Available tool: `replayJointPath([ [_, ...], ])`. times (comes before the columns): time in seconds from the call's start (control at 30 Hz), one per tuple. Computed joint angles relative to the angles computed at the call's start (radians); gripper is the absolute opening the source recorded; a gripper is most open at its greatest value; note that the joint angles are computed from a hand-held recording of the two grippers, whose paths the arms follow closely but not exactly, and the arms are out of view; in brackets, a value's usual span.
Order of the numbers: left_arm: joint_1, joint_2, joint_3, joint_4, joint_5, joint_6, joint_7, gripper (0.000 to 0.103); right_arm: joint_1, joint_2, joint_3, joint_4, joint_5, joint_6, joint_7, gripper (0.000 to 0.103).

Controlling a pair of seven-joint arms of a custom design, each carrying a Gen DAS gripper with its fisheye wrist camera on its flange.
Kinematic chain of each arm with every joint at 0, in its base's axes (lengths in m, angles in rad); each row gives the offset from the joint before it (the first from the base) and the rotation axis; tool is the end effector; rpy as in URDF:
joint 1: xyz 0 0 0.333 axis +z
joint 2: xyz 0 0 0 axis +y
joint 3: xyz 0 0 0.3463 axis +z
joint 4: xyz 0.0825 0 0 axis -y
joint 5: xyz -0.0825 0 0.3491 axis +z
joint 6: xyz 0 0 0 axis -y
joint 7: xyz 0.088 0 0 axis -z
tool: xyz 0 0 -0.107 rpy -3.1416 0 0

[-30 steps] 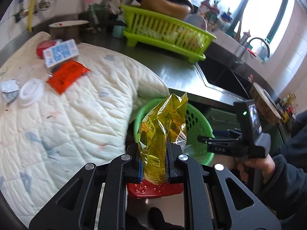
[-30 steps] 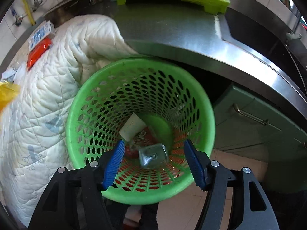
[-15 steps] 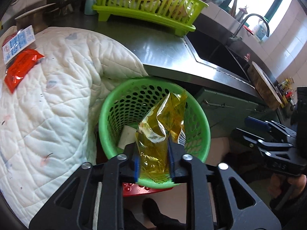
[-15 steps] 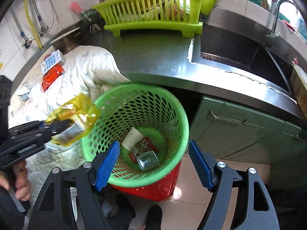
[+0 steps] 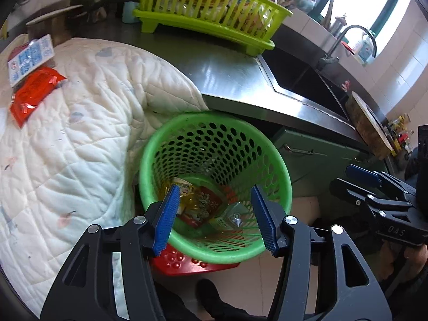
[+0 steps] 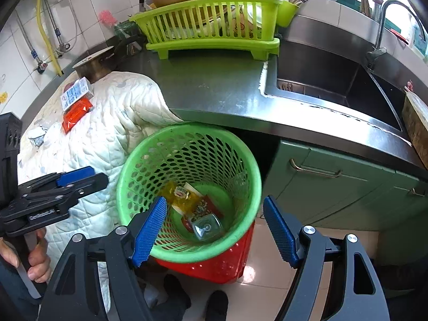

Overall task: Collect trash
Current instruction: 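Release the yellow bag into the green basket with the left gripper, then grasp the crumpled tissue with the left gripper while the right gripper grasps the orange wrapper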

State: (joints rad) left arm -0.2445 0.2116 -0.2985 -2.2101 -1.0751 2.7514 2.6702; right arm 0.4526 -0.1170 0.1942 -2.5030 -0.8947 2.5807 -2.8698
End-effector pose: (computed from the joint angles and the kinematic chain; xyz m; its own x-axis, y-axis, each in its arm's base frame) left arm 0.4895 -0.2474 0.3621 -0.6611 -0.6807 0.3154 -0.7182 0.4526 -0.5286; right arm 0.3450 0.2788 0.3953 -0.4162 -0.9028 -0.1081 -0.7390 0.4051 -0.5383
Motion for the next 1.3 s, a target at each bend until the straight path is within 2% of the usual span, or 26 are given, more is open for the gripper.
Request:
replayJointPath([
  [0.3, 0.059, -0.087, 0.054, -0.046, -0.106, 0.082, 0.042, 0.057, 0.002, 0.099, -0.014, 0.12, -0.054, 0.044, -0.068, 0.077],
  [0.57, 0.136, -0.076, 0.108, -0.013, -0.128, 0.227, 0.03, 0.057, 0.03, 0.241, -0.041, 0.301, -0.064, 0.089, -0.195, 0.078],
  [0.67, 0.174, -0.042, 0.138, 0.027, -0.053, 0.274, -0.044, 0.06, 0.048, 0.298, -0.05, 0.378, -0.049, 0.093, -0.25, 0.078],
  [0.8, 0.214, 0.016, 0.175, 0.095, 0.084, 0.294, -0.192, 0.064, 0.069, 0.371, -0.064, 0.475, -0.013, 0.1, -0.326, 0.078],
  [0.87, 0.227, 0.046, 0.192, 0.129, 0.152, 0.296, -0.26, 0.069, 0.077, 0.414, -0.069, 0.535, 0.02, 0.096, -0.38, 0.078],
  [0.97, 0.246, 0.111, 0.218, 0.215, 0.251, 0.274, -0.353, 0.077, 0.091, 0.467, -0.078, 0.616, 0.065, 0.085, -0.452, 0.078],
  [1.0, 0.266, 0.125, 0.204, 0.234, 0.258, 0.266, -0.357, 0.078, 0.097, 0.485, -0.081, 0.646, 0.078, 0.078, -0.474, 0.078],
  [1.3, 0.304, 0.3, 0.205, 0.452, 0.457, 0.153, -0.493, 0.079, 0.138, 0.642, -0.103, 0.905, 0.2, 0.013, -0.653, 0.079],
])
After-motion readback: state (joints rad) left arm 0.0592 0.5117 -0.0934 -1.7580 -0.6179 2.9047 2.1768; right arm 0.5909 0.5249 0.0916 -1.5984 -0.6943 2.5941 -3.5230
